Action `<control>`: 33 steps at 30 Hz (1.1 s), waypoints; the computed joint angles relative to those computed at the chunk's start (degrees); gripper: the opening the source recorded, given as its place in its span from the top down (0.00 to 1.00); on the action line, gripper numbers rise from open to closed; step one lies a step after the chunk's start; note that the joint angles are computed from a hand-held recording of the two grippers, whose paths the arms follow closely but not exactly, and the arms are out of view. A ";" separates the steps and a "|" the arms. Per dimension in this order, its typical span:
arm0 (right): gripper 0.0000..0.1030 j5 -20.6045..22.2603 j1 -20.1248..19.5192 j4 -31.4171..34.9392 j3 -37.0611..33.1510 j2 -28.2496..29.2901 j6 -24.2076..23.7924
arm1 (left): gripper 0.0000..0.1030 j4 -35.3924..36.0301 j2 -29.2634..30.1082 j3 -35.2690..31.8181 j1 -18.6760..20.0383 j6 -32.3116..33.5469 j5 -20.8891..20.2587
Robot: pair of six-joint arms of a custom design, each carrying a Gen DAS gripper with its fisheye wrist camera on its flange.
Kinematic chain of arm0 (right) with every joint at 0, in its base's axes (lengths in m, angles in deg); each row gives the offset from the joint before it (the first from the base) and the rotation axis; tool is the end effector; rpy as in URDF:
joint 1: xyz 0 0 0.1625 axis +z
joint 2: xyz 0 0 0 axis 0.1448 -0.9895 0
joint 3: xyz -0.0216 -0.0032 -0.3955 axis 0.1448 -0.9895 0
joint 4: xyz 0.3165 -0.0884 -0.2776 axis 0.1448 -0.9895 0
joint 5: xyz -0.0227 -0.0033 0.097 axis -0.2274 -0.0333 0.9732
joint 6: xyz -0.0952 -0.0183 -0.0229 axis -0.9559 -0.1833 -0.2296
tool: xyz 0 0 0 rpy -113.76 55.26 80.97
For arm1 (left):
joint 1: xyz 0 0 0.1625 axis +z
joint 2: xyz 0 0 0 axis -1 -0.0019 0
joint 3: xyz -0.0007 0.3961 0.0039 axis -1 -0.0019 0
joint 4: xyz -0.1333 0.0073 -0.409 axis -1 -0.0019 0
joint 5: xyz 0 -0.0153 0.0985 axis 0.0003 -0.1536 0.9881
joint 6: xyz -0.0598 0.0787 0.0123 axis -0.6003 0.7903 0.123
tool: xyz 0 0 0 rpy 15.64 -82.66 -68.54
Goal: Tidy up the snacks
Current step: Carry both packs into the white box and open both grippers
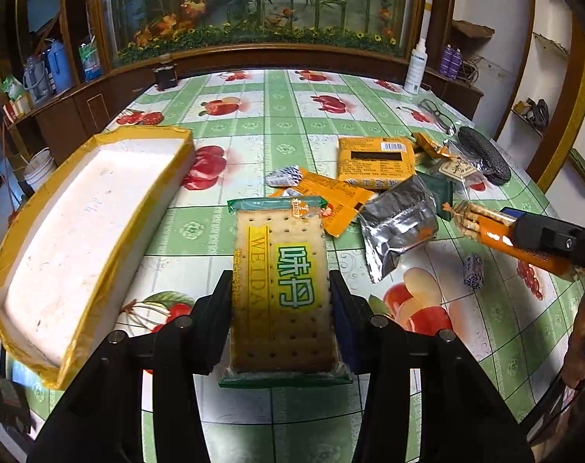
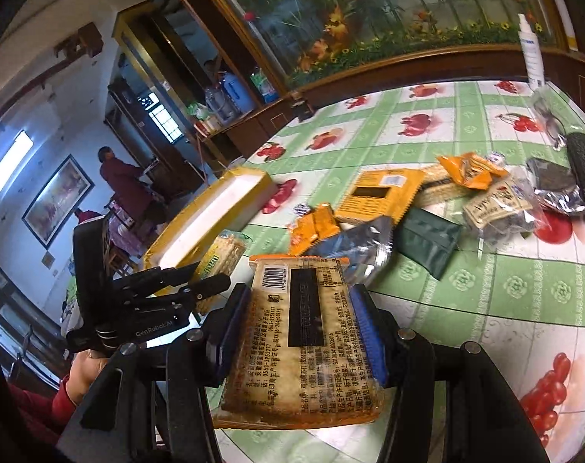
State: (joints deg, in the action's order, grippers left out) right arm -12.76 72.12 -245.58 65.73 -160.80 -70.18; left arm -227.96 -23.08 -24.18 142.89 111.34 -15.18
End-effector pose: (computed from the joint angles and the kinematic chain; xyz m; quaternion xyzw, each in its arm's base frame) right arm 0.0229 -0.5604 0.2996 -0.0155 -0.8747 0.4531 0.1713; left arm -0.3383 -0.7313 -0.0163 0.4800 0.8489 -0.1395 0.1720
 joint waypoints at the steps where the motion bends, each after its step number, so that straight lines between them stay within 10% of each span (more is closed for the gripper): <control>1: 0.47 0.17 0.37 0.08 -0.59 0.57 -0.19 | 0.56 -0.39 -0.13 0.05 0.05 0.08 0.25; 17: 0.47 4.35 3.88 6.42 -14.32 11.98 -1.42 | 0.56 -4.75 -0.29 -4.34 3.38 -1.38 6.11; 33: 0.48 7.54 6.81 19.50 -43.02 32.81 0.43 | 0.56 -0.77 7.32 -21.56 8.29 -3.95 12.09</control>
State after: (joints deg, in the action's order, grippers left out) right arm -5.22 78.93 -226.08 22.71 -127.99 -69.74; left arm -228.73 -15.76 -45.74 151.17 107.39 -3.09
